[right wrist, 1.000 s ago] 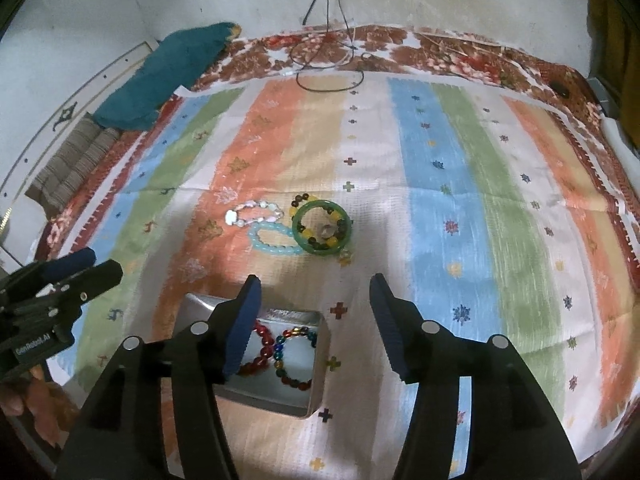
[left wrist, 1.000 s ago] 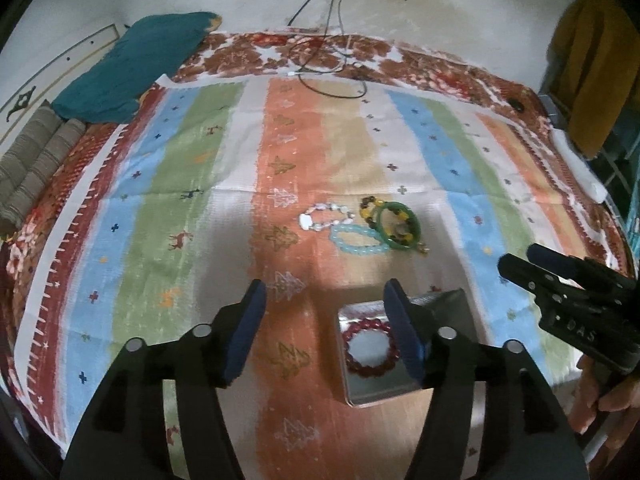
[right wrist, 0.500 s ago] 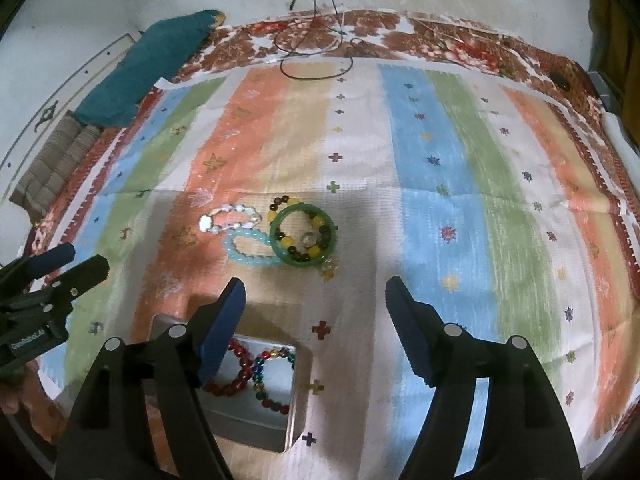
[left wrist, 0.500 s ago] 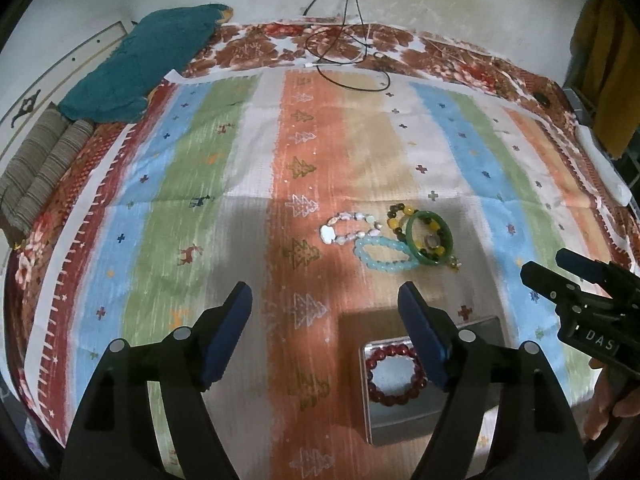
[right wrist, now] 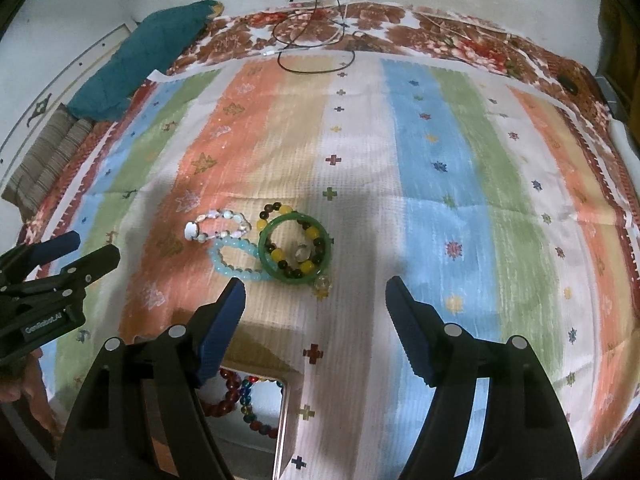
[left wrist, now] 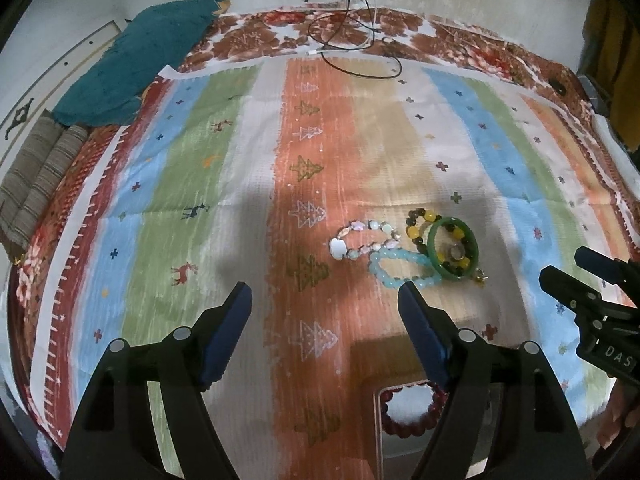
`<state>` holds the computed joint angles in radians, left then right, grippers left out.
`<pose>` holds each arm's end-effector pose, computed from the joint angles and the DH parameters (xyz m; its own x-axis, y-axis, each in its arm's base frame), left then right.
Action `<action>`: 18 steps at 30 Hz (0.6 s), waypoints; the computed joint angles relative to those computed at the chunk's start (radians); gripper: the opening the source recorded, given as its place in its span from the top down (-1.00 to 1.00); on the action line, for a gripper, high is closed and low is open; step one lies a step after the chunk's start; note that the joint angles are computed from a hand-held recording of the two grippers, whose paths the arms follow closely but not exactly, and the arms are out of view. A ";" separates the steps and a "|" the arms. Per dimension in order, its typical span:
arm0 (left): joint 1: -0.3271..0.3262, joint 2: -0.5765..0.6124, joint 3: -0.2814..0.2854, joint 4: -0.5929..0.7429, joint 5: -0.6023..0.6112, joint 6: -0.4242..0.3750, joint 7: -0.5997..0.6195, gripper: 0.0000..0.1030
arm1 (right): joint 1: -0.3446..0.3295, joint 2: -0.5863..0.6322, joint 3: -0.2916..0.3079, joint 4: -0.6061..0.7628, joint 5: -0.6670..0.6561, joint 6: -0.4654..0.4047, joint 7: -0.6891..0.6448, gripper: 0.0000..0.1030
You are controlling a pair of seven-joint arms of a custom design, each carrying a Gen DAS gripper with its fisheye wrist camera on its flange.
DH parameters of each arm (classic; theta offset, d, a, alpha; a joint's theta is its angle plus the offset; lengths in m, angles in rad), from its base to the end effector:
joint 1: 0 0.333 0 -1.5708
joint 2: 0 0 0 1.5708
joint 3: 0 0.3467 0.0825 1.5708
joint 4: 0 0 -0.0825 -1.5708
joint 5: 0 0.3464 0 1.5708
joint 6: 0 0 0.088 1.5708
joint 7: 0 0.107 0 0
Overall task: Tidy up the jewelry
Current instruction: 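Move both tools back toward the remaining bracelets and green bangle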
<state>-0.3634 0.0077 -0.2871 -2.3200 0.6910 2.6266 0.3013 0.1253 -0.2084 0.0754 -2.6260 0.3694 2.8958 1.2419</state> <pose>0.3931 -0.3181 0.4210 0.0595 -0.9982 0.0070 -0.8724 -0.0554 -0.4857 0.4202 0.0644 0.4273 0.2118 -0.9743 -0.0762 -0.8686 -0.1519 -0.4717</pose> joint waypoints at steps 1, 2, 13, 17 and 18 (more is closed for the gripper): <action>0.001 0.008 0.001 0.007 0.001 -0.002 0.004 -0.46 | -0.001 0.005 0.001 0.003 -0.003 0.000 0.001 -0.41; 0.003 0.014 0.003 0.011 0.002 -0.002 0.007 -0.46 | -0.004 0.017 0.004 0.010 -0.012 0.000 0.005 -0.41; 0.014 0.094 0.019 0.062 -0.003 -0.015 0.047 -0.46 | -0.004 0.107 -0.017 0.065 -0.078 -0.008 0.048 -0.41; 0.024 0.111 0.026 0.068 -0.016 0.017 0.061 -0.46 | 0.006 0.133 -0.025 0.085 -0.079 -0.015 0.048 -0.41; 0.026 0.117 0.028 0.071 -0.018 0.023 0.066 -0.46 | 0.007 0.143 -0.027 0.091 -0.086 -0.020 0.053 -0.41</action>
<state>-0.3371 0.1246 -0.2595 -2.2488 0.6726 2.6494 0.3677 0.1324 -0.0657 0.0486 -2.5351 0.2831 2.8759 1.2953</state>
